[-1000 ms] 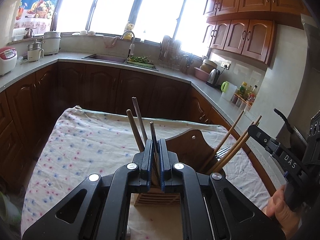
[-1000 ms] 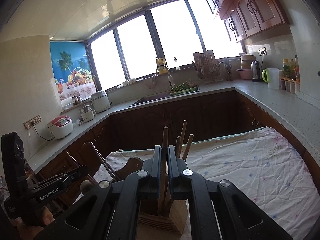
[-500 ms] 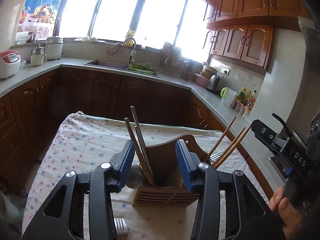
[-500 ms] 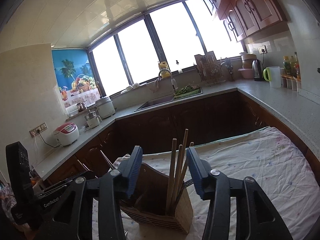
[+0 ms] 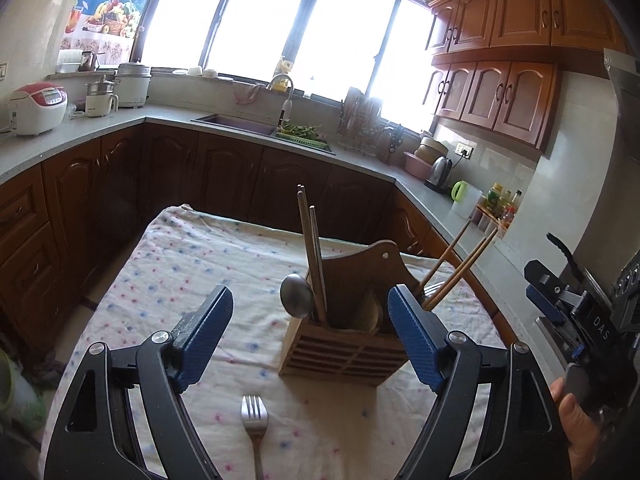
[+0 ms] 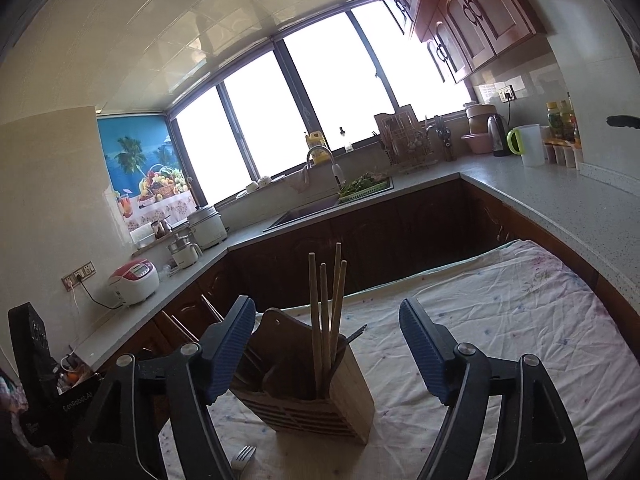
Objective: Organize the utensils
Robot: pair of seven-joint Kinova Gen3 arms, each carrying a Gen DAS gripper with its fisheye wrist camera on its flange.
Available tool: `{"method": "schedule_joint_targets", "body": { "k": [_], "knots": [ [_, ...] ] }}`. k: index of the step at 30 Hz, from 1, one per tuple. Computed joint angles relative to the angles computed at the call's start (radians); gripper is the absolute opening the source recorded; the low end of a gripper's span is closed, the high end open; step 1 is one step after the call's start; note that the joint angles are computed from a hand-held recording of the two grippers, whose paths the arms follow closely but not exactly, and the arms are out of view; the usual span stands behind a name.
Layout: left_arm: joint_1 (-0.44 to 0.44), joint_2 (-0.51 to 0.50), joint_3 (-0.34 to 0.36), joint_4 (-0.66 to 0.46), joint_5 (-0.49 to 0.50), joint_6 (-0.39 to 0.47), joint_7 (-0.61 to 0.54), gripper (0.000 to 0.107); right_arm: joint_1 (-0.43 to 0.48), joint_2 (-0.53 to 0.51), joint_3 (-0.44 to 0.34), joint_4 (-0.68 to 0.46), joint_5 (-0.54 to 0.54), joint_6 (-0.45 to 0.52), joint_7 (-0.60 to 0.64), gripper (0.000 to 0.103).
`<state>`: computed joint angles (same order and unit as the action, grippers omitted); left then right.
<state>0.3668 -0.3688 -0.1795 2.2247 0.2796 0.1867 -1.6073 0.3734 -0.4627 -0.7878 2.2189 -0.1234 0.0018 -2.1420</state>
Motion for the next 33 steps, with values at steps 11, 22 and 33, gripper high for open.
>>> {"method": "schedule_joint_targets", "body": {
  "k": [11, 22, 33],
  "knots": [
    [-0.101, -0.149, 0.077, 0.112, -0.023, 0.105, 0.065, 0.087, -0.214, -0.107, 0.102, 0.102, -0.019, 0.079, -0.068, 0.088],
    [-0.224, -0.381, 0.175, 0.231, -0.087, 0.268, 0.168, 0.091, -0.327, -0.31, 0.068, 0.182, -0.032, 0.24, -0.174, 0.093],
    [-0.212, -0.657, 0.18, 0.264, -0.119, 0.409, 0.18, 0.092, -0.347, -0.545, 0.012, 0.126, -0.032, 0.471, -0.201, 0.094]
  ]
}}
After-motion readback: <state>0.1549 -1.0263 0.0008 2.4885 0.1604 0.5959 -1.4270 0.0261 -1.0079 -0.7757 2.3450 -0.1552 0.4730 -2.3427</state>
